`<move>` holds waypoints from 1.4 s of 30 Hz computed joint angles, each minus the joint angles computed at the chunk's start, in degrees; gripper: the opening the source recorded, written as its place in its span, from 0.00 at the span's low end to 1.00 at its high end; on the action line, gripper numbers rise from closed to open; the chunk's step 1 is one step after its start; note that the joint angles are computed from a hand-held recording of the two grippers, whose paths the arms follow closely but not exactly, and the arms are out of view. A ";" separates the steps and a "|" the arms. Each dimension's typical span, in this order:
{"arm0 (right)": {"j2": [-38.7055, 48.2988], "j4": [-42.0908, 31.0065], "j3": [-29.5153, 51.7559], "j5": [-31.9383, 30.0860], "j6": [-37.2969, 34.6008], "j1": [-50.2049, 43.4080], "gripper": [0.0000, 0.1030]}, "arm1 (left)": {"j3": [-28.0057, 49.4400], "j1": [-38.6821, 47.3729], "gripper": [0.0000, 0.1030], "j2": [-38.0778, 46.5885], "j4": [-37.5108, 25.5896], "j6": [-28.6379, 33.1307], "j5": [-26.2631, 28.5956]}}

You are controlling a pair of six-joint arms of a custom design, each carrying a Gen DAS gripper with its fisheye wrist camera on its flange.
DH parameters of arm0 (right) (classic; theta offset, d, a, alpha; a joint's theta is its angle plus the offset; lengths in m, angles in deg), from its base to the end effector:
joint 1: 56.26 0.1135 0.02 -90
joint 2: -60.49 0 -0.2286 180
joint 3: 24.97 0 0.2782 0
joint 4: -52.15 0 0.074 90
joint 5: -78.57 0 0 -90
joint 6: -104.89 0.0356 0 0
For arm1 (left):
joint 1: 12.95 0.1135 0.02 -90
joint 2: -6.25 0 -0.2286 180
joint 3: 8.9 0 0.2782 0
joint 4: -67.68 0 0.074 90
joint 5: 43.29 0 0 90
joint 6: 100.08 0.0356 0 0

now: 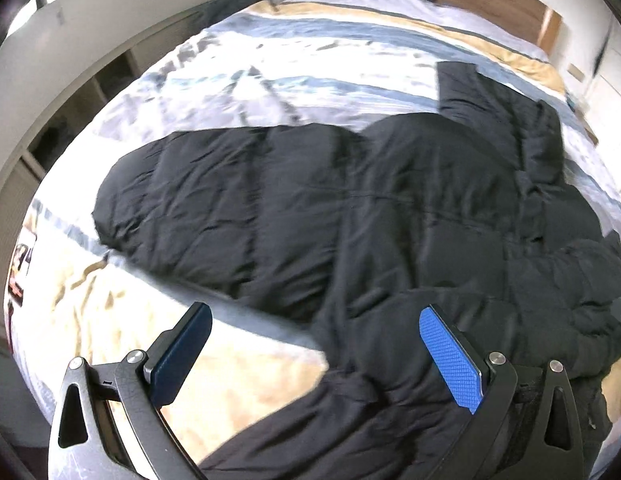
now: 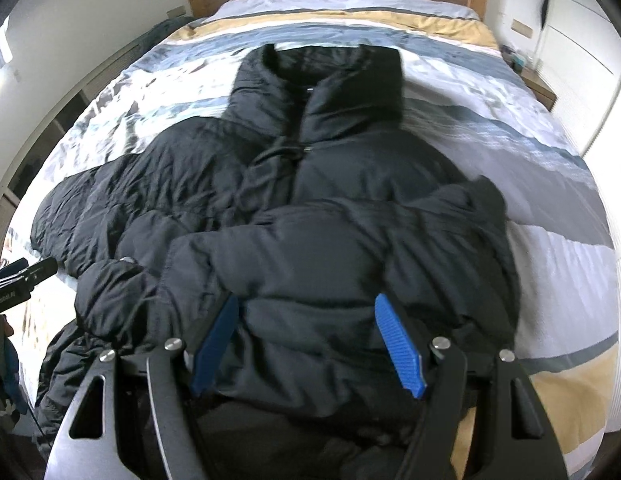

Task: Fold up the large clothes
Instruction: 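Grasp the other coat sleeve with the left gripper and lift it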

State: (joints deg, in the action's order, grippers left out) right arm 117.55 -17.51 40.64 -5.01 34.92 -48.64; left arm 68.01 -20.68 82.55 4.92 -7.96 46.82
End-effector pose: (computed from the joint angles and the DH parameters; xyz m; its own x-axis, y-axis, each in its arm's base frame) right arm 0.2222 0.0257 0.2509 -0.8421 0.2307 -0.4874 0.2237 0.9719 0.0735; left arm 0.2926 -0.0398 0.2417 -0.8705 0.1555 -0.4669 0.1677 0.9857 0.0156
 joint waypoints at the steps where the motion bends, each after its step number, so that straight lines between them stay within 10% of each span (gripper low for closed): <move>1: 1.18 0.25 0.79 0.28 0.69 1.34 0.68 | 0.25 1.49 0.99 0.45 0.10 0.62 0.32; 18: 11.79 2.54 6.85 2.62 4.09 8.64 0.68 | 15.97 27.72 0.99 22.50 2.19 2.06 9.39; 36: 11.28 -0.96 6.18 4.47 3.35 1.54 0.68 | 47.05 36.63 0.93 55.93 -1.55 -15.93 32.97; 42: 8.36 -3.53 4.86 5.73 4.06 -0.25 0.68 | 49.24 36.57 0.44 57.57 -1.12 -18.48 39.06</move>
State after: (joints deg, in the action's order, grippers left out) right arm 125.92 -21.04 45.51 0.72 38.98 -48.89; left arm 117.25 15.89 140.12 3.80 -26.43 85.88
